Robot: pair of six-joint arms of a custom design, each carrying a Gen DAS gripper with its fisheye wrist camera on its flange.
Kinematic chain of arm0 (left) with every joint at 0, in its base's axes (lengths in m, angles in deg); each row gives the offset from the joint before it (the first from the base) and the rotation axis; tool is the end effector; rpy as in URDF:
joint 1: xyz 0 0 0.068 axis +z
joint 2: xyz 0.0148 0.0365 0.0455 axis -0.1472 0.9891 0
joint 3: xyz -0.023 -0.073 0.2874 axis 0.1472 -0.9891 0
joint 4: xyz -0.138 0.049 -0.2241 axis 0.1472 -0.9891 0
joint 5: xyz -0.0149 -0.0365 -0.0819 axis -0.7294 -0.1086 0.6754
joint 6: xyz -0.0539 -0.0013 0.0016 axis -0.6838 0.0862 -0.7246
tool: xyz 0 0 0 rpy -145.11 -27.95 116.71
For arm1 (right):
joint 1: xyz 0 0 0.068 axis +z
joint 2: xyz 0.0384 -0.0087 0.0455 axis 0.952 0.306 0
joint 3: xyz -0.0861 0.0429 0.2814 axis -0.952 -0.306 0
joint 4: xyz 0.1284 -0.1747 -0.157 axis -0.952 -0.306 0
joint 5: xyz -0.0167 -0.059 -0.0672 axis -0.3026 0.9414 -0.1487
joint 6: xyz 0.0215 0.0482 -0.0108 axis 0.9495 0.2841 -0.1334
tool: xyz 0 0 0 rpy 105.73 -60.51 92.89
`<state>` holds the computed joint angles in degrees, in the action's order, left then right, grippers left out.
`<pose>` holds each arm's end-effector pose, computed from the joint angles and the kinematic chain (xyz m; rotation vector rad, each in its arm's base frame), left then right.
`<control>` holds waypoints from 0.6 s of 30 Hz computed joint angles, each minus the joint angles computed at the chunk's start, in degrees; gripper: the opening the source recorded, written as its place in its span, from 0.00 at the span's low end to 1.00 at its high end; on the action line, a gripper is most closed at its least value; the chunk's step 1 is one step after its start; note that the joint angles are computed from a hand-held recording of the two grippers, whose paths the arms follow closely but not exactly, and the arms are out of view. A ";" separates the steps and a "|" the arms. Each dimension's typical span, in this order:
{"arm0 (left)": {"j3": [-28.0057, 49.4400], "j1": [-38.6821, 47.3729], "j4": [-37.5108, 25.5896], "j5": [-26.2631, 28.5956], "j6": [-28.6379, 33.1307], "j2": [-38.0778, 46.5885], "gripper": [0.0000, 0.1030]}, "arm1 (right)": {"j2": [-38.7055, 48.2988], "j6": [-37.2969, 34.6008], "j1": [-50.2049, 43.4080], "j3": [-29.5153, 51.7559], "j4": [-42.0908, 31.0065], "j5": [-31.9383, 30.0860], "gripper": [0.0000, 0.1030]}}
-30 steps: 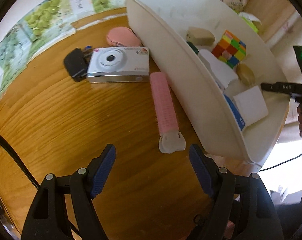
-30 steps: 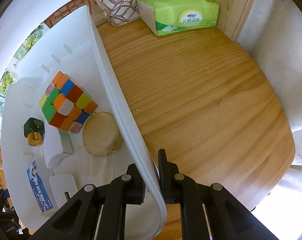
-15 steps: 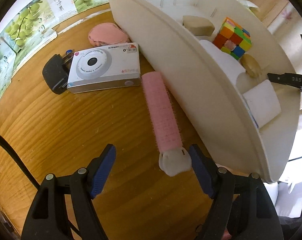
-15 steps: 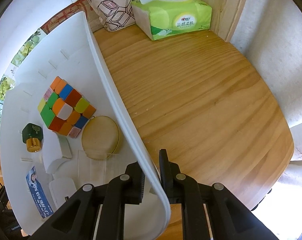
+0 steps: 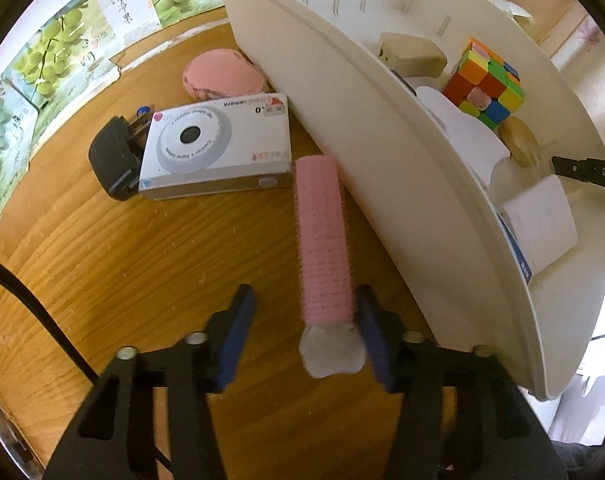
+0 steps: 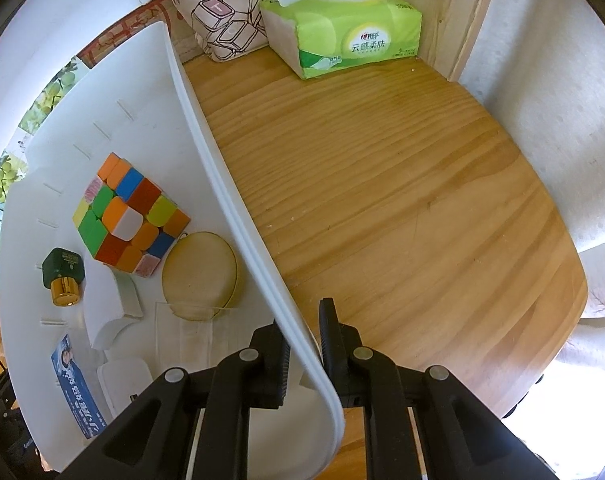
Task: Organize rigid objects
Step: 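Grasp the pink hair roller with the left gripper, then lift the pink hair roller and carry it over the bin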
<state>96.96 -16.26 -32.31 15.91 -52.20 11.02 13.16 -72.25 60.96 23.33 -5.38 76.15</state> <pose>0.2746 -0.0408 0.1498 0.3777 2.9210 -0.1369 0.2695 -0.0498 0.1781 0.2102 2.8884 0.1134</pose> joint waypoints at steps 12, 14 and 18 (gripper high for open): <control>2.23 -2.88 0.18 -0.55 -6.63 2.36 0.26 | 3.37 -0.90 1.17 2.14 -0.87 0.47 0.13; 1.11 -3.60 -0.47 -0.07 -8.72 0.99 0.25 | 4.40 -1.59 1.52 3.17 -1.57 0.53 0.13; -0.41 -3.55 -0.59 0.29 -11.99 -0.55 0.25 | 6.95 -3.76 2.51 5.56 -3.29 0.71 0.13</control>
